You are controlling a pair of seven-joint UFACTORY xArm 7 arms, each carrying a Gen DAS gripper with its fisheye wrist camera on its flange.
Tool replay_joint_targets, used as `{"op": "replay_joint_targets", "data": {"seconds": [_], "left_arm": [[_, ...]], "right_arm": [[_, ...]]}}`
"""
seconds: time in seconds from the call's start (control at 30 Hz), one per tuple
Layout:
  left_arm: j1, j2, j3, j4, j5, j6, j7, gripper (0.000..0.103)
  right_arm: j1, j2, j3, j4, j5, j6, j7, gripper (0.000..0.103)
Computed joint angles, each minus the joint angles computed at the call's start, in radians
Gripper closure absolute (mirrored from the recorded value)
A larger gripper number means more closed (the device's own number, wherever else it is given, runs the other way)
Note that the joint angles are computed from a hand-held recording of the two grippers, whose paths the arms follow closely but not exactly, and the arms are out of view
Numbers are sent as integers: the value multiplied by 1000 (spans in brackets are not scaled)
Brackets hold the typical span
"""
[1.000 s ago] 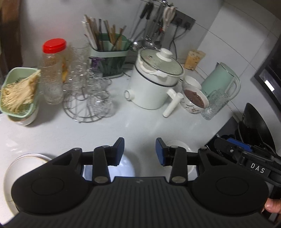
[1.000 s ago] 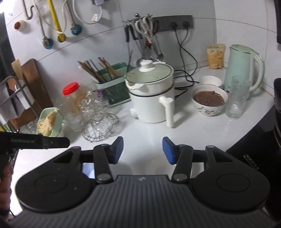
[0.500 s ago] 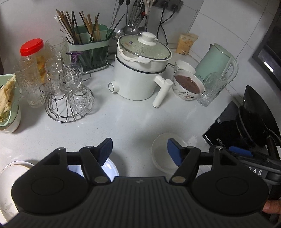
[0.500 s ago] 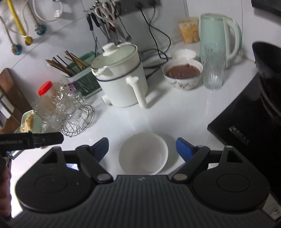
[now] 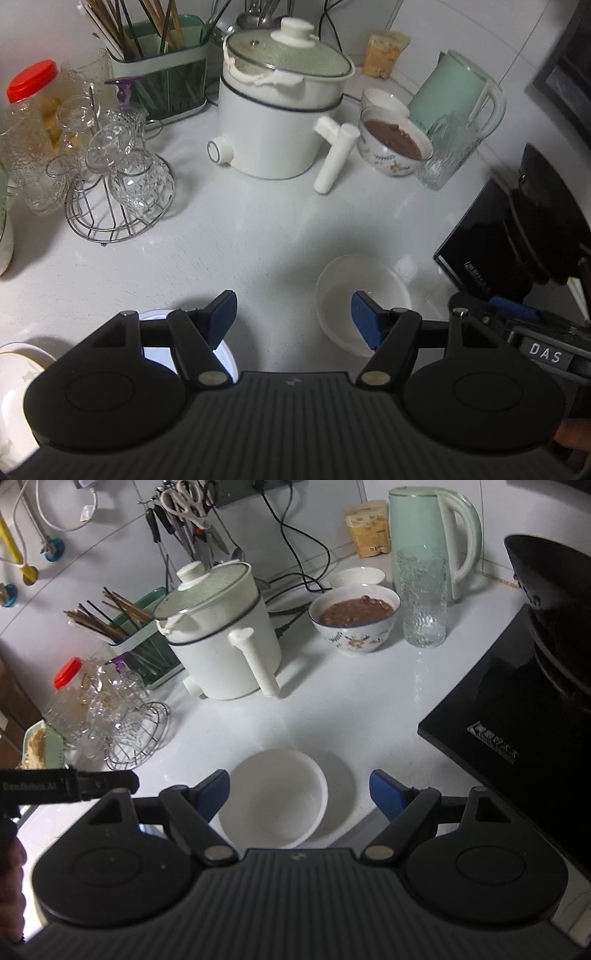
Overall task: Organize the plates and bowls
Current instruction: 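Move the left gripper to the white bowl by the stove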
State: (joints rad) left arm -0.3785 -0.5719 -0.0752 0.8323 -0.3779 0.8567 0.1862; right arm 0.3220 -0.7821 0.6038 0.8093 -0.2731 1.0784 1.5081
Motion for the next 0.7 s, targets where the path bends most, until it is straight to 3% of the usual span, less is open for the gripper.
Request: {"op": "replay_joint_targets", "data": {"seconds": [0.37,0.47,0.6,0.7], "left_arm": [[-42,80,6,-18,-89,-98,16,31],[-52,112,0,-16,-104,-101,23,32],[-67,150,-8,-16,-131,-109,43,36],[-73,179,-14,-12,-142,-103,61,41]], "right_arm": [[-3,-22,10,-90,16,-59,125,28],[-6,-12,10,-110,12,-95,164,36],[-14,17,10,-122,-24,-119,168,39],[-6,35,-16,-139,-26,-149,171,51]]}}
